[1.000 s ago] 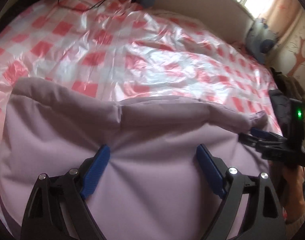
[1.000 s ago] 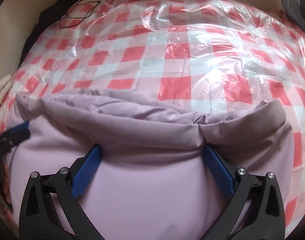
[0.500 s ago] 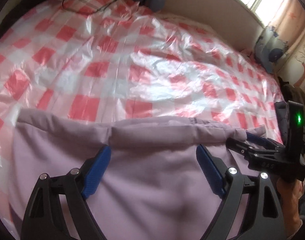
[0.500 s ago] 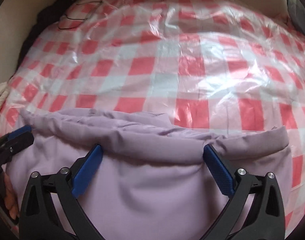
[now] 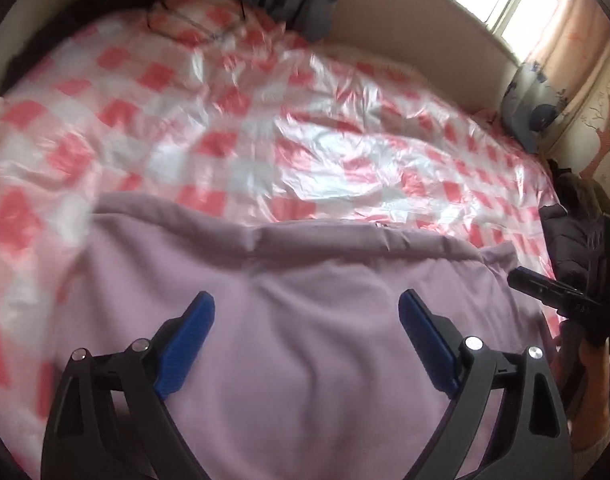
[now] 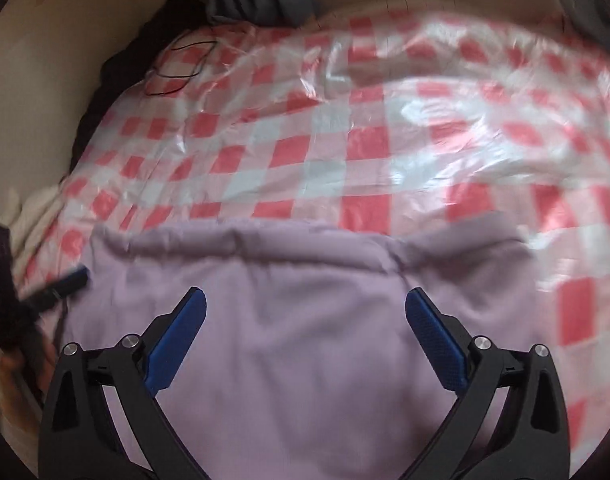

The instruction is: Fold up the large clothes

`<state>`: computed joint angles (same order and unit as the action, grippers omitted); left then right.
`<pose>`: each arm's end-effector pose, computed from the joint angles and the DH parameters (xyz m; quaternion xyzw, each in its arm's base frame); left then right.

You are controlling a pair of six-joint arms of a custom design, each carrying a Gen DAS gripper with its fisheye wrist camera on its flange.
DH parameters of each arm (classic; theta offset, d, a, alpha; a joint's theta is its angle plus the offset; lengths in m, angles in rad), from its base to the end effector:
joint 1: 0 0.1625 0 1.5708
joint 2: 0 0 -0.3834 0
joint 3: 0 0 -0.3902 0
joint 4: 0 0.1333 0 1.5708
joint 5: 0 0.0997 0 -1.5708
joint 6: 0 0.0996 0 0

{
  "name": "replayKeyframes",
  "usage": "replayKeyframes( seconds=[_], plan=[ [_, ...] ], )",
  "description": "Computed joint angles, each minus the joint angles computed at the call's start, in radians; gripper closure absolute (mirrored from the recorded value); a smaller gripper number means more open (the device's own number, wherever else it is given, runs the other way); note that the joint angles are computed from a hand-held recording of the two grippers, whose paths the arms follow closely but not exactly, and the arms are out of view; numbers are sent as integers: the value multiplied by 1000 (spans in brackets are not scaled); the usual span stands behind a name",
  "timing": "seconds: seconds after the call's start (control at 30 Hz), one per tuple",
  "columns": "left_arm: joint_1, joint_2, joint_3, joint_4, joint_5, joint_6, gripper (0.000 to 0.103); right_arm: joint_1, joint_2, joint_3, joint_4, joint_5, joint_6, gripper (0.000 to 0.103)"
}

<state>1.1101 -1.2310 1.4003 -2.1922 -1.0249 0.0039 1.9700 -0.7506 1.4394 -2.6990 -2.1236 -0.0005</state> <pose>-0.1185 -0.6549 0.4252 0.1573 0.9272 -0.2697 0.2070 0.3498 -0.6208 0.1417 0.1281 -0.9320 0.2583 0.2195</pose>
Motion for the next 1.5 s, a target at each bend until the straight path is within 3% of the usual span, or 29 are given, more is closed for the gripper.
replayKeyframes(
  seconds=[0.1, 0.17, 0.23, 0.3, 0.37, 0.47, 0.53, 0.6, 0.63, 0.73, 0.8, 0.9, 1.0, 1.07, 1.23, 1.3, 1.37, 1.5],
  plan=[
    [11, -98, 106, -4, 24, -9, 13, -11, -56, 119, -18, -91, -7, 6],
    [58, -101, 137, -16, -6, 6, 13, -63, -61, 184, -88, -42, -20, 6],
    [80, -102, 186, -117, -15, 58, 13, -60, -28, 182, -150, -66, -49, 6],
    [63, -92, 194, -118, 47, 67, 13, -45, -7, 142, -80, -115, -43, 6],
    [52, -93, 163, -45, 56, 41, 13, -42, -52, 144, 14, -79, -2, 6],
    [24, -204, 192, 10, 27, -14, 13, -6, -209, 304, -59, 0, 0, 6],
    [0, -295, 257, 12, 50, -12, 13, 35, -275, 395, -90, -74, -37, 6],
    [7, -350, 296, 114, 77, -27, 13, 40, -286, 467, 18, -191, -58, 6],
    [23, -350, 295, 186, 84, -49, 13, 35, -298, 488, 44, -195, -61, 6],
    [32, -427, 324, 225, 51, -121, 13, 15, -414, 543, 49, -74, 73, 6],
    [32, -493, 321, 222, -51, -177, 13, -9, -538, 639, -69, 123, 107, 6],
    [68, -580, 316, 246, -234, -262, 13, -54, -707, 801, -188, 286, 227, 6],
    [126, -648, 343, 265, -407, -338, 13, -106, -815, 928, -252, 328, 320, 6],
    [149, -670, 375, 270, -477, -367, 13, -158, -854, 995, -293, 390, 353, 6],
    [169, -685, 471, 217, -560, -428, 13, -269, -807, 1035, -371, 558, 412, 6],
    [179, -662, 488, 180, -574, -443, 13, -283, -762, 1022, -397, 601, 419, 6],
    [193, -633, 507, 132, -579, -463, 13, -269, -723, 1000, -411, 592, 446, 6],
    [217, -583, 526, 57, -589, -491, 13, -249, -725, 994, -493, 636, 459, 6]
  ],
)
